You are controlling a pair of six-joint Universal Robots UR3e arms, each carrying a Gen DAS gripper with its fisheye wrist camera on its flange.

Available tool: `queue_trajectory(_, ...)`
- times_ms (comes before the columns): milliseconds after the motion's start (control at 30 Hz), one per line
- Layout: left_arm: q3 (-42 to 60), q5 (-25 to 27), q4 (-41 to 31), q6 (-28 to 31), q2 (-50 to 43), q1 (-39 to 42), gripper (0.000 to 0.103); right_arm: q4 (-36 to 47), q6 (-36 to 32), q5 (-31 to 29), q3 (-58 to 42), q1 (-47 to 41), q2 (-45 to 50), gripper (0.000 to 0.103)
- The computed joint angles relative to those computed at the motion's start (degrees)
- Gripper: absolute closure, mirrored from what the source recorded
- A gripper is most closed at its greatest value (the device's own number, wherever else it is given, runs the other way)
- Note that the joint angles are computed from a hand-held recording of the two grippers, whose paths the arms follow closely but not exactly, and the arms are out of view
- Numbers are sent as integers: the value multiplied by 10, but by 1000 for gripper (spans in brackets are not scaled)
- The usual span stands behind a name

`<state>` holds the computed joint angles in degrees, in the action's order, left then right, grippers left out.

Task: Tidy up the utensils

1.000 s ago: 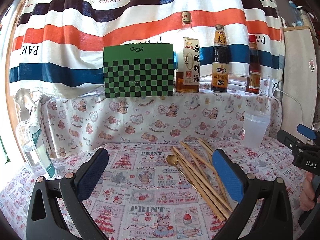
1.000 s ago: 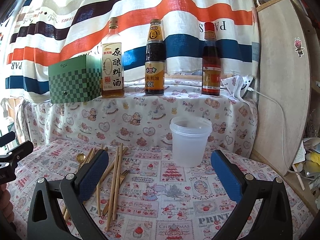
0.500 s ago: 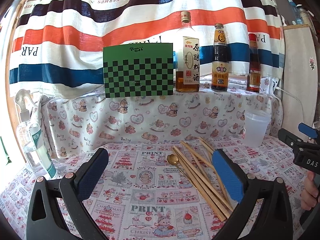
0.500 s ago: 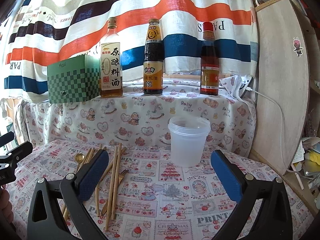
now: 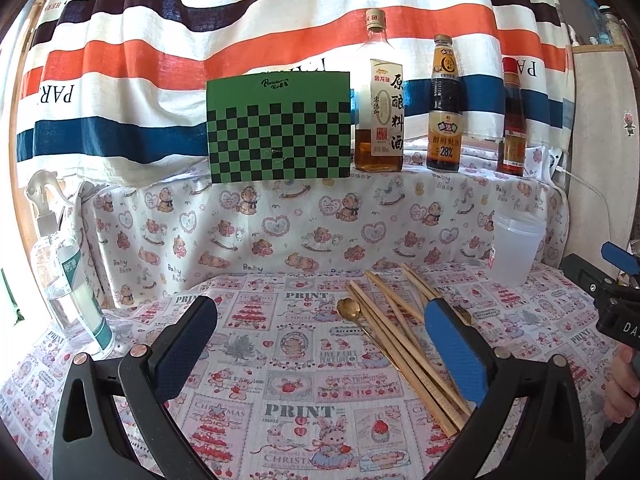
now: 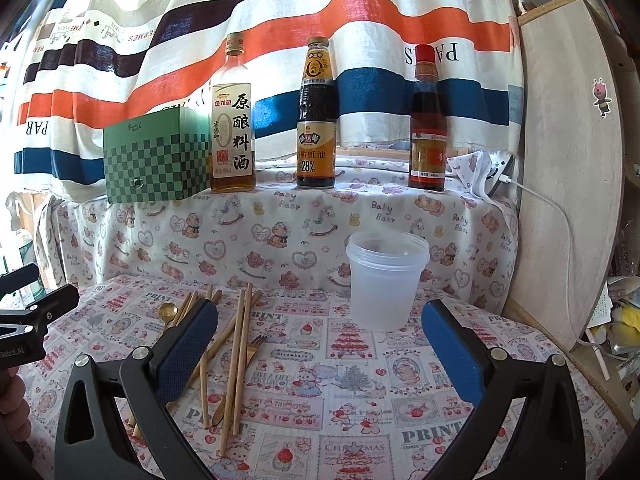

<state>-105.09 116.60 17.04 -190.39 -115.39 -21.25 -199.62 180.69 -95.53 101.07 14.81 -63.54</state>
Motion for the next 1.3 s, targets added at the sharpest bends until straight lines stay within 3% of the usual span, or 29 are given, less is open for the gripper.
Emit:
queue_trajectory(167, 6, -17, -62, -19, 11, 15, 0, 14, -1, 11, 2, -5, -9, 0)
queue_trajectory(233, 0, -36, -58, -10, 14, 20, 0, 20, 3, 14, 3, -7, -13, 0)
queue_trajectory(500, 5, -8, -39, 7, 7, 2, 0, 53, 11, 45, 3, -20, -26, 8)
queue_trajectory(700, -3, -2, -9, 12, 5, -2, 0, 129, 17, 142, -4, -52, -41, 26)
queue_trajectory(900, -9, 2, 7, 1, 5, 0, 0, 223, 41, 216, -32, -82, -39, 55)
queue_trajectory(967, -13, -2, 7, -4, 8, 4, 0, 248, 45, 223, -42, -86, -35, 70)
queue_trajectory(1100, -15, -9, -2, -13, 12, 10, 0, 310, 24, 249, -63, -88, -30, 72)
queue_trajectory(1300, -15, -9, -21, -29, 16, 18, 0, 369, -35, 187, -100, -40, -10, 72)
